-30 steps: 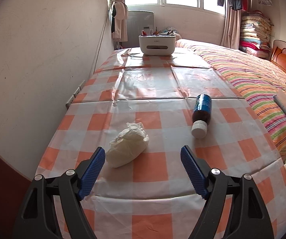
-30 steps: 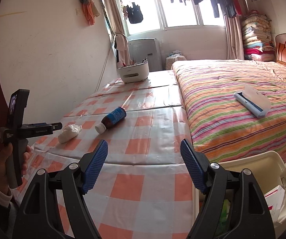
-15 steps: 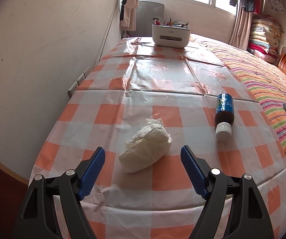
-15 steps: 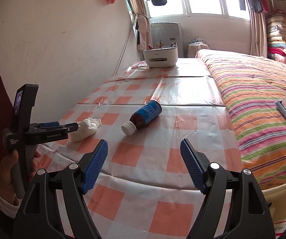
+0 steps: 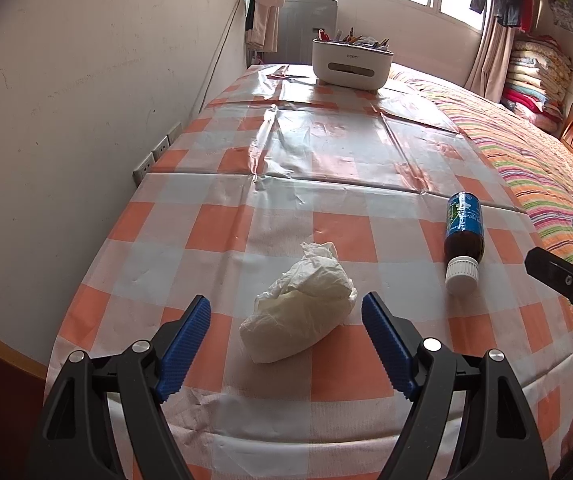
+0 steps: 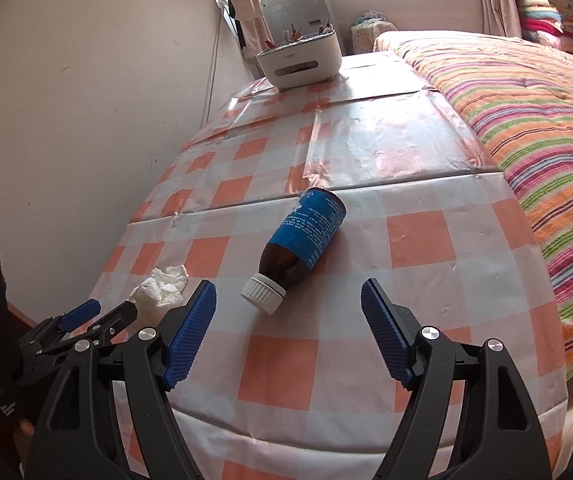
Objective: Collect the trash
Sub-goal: 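Grasp the white tissue with the left tool while the right tool grasps the brown bottle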
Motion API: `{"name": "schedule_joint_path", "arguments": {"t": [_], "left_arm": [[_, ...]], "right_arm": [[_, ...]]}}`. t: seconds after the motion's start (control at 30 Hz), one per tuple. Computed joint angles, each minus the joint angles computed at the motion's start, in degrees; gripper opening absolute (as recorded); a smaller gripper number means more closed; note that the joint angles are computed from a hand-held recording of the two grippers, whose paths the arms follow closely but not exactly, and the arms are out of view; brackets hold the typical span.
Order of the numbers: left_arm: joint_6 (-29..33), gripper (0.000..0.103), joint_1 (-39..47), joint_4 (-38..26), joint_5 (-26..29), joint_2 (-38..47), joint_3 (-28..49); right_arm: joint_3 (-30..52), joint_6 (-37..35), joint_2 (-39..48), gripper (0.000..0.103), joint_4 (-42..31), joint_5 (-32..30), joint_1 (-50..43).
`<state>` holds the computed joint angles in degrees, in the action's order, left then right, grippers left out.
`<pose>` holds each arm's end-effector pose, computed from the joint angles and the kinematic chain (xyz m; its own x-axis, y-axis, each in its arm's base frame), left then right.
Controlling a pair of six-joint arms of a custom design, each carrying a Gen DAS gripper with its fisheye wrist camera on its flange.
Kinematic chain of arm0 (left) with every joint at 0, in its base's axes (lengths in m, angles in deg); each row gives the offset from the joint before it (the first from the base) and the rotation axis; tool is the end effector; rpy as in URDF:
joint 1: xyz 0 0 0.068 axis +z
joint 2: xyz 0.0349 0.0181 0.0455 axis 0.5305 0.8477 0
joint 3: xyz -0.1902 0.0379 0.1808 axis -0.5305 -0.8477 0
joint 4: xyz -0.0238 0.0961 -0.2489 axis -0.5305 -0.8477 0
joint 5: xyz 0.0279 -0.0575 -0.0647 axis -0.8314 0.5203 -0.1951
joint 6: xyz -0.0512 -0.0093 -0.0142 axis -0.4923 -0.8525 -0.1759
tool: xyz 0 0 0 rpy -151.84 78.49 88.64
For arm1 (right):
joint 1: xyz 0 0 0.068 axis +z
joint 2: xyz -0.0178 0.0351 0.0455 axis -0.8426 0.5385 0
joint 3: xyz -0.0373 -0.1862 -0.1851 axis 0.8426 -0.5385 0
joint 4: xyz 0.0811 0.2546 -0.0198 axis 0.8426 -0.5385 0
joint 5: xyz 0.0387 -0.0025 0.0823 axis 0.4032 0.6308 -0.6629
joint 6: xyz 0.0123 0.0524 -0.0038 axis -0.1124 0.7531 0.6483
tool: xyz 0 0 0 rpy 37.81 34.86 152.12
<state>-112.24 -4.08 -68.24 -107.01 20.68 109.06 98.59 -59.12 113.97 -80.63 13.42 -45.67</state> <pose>0.1841 -0.1141 0.1783 -0.7434 -0.1520 -0.6514 -0.1793 0.9835 -0.0249 0.2324 0.0586 0.1831 -0.7851 0.0352 -0.6184 -0.2295 0.9108 0.3433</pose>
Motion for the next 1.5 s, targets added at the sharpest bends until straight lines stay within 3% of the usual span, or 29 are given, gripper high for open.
{"name": "schedule_joint_path", "arguments": {"t": [0.5,0.73,0.97,1.13,1.3,1.5], "left_arm": [[2.5,0.076,3.97,2.46,4.81,5.18,1.95],[3.21,0.076,7.07,4.77,7.89,7.94,2.39],[3.6,0.075,5.96,5.51,8.59,12.5,4.28],[4.15,0.047,5.12,6.37,9.84,14.22,4.57],[3.48,0.034,3.42,6.2,8.11,13.65,4.47],[1.86,0.031,-1.39,5.25,5.8,13.49,5.01]], "right_arm": [[13.87,7.23,23.03,0.066,1.72,5.44,3.81],[18.1,7.74,28.47,0.062,1.25,6.25,4.74],[18.87,4.32,29.14,0.051,1.85,8.32,6.18],[15.3,0.27,26.6,0.048,5.05,9.71,6.84],[10.61,-3.74,22.58,0.046,6.93,9.53,6.02],[3.47,-8.05,15.39,0.046,6.81,4.77,1.39]]}}
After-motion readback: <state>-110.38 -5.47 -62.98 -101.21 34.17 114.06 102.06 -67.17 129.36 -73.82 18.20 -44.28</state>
